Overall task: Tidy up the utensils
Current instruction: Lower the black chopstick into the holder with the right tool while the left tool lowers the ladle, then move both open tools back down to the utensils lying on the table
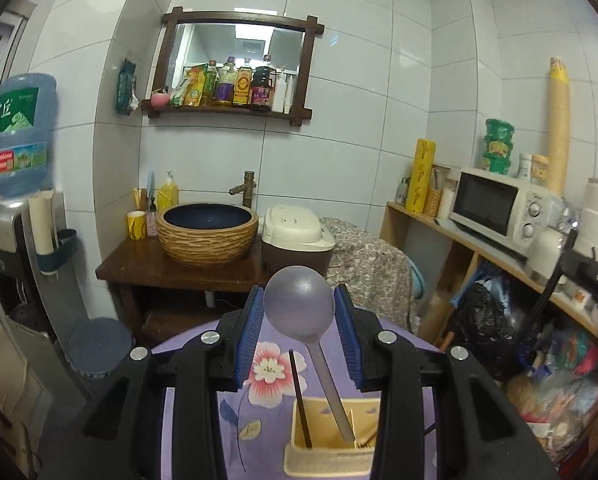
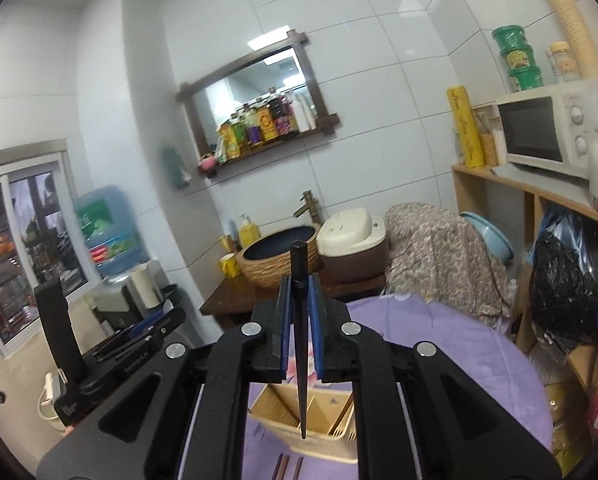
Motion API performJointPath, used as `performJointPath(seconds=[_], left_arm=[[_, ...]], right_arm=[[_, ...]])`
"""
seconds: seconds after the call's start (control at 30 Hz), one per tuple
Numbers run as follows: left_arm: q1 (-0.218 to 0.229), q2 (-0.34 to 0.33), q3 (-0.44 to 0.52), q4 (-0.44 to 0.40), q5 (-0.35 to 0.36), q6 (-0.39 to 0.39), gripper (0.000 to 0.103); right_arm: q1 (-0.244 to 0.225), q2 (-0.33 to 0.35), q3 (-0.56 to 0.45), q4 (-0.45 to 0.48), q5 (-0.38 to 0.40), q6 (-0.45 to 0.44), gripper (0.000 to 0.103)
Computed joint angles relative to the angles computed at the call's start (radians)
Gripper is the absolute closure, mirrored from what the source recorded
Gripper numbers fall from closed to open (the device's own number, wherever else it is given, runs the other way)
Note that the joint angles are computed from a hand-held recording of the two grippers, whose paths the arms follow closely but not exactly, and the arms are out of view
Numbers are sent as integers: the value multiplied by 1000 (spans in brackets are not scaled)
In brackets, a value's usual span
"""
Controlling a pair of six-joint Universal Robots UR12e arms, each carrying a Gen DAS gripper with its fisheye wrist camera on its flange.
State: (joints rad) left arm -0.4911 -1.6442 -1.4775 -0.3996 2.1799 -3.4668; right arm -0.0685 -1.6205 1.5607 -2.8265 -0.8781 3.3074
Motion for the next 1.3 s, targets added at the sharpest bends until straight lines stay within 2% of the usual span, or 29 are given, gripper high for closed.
performJointPath(seconds=[0.13, 0.3, 0.4, 0.5, 0.73, 0.97, 1.0, 1.07, 1.1, 1.2, 1.3], left_arm=[[11, -30, 18, -61, -3, -35, 66], [25, -34, -14, -107, -20, -74, 66], [22, -34, -38, -114, -10, -72, 66], [28, -35, -49, -134, -28, -81, 66], [28, -38, -70, -163, -35, -80, 66], [19, -37, -82, -136, -38, -65, 66], [19, -36, -82, -132, -42, -69, 63], [17, -30, -87, -121, -44, -78, 52], [16, -26, -92, -109, -43, -83, 47], [9, -9, -111, -80, -41, -92, 43], [-2, 11, -136, -70, -34, -107, 33]], right_arm=[[22, 31, -10, -16, -57, 8, 93], [46, 53, 13, 35, -94, -32, 93], [53, 60, 31, 55, -104, -37, 93], [60, 64, 41, 81, -108, -51, 93], [71, 68, 65, 86, -136, -58, 93], [68, 65, 74, 70, -138, -53, 92], [68, 65, 75, 70, -141, -53, 87], [65, 62, 80, 67, -143, -50, 66], [57, 57, 93, 38, -129, -27, 51], [55, 50, 103, 24, -142, -35, 50], [43, 32, 128, 26, -141, -40, 48]])
